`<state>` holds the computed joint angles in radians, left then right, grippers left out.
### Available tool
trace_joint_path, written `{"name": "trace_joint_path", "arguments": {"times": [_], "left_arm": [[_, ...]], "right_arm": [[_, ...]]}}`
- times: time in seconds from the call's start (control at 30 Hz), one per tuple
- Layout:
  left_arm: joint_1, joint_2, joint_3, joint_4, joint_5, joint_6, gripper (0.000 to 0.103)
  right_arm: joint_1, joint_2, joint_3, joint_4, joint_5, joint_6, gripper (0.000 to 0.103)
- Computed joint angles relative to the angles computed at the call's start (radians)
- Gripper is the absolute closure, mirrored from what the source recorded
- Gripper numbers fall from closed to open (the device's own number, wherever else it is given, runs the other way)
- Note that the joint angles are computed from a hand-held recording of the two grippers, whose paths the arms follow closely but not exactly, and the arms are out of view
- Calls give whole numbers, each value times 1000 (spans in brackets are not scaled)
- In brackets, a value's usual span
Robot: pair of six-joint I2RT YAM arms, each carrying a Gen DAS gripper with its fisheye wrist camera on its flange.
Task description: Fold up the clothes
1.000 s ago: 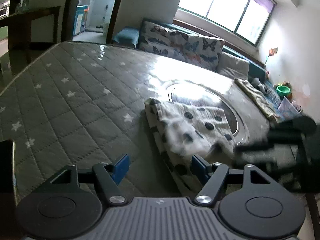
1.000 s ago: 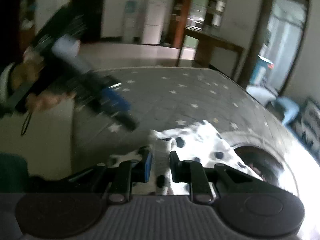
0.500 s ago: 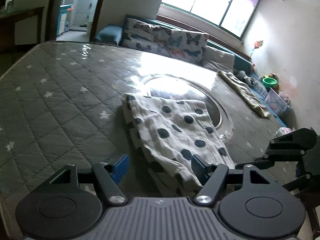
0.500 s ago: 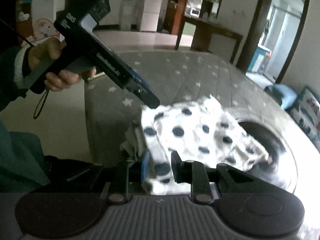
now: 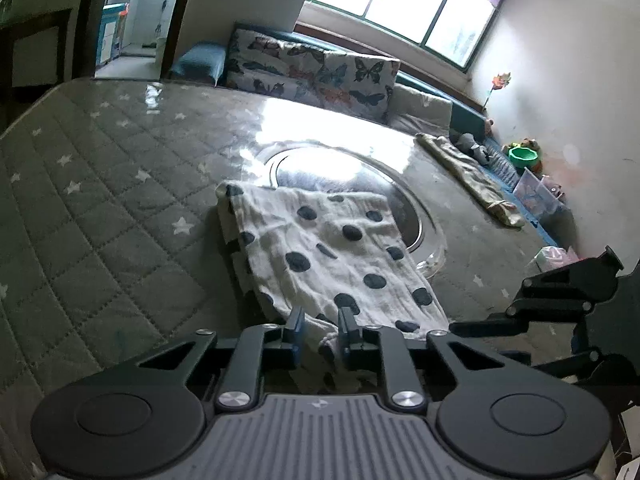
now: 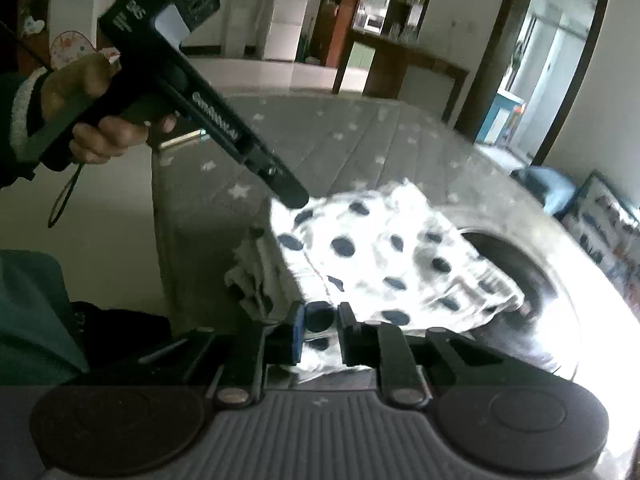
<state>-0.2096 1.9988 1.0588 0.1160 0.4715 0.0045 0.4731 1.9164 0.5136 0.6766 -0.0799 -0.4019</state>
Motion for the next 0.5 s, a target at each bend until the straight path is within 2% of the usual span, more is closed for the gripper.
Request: {"name": "trace_joint_path", "arguments": {"times": [0.13,0.33,0.5], "left_arm": [[3,-23,-22,13,39,16,86],[-2,-4,-10,-33,34,59,86],[12,-30,-13,-36,27,75,82]], "right_arm": [[0,-66,-49,22,28,-16,88],[-4,-8,-31,-9,18,-3,85],[-42,-73,-32,-62,-63,-11,84]]}}
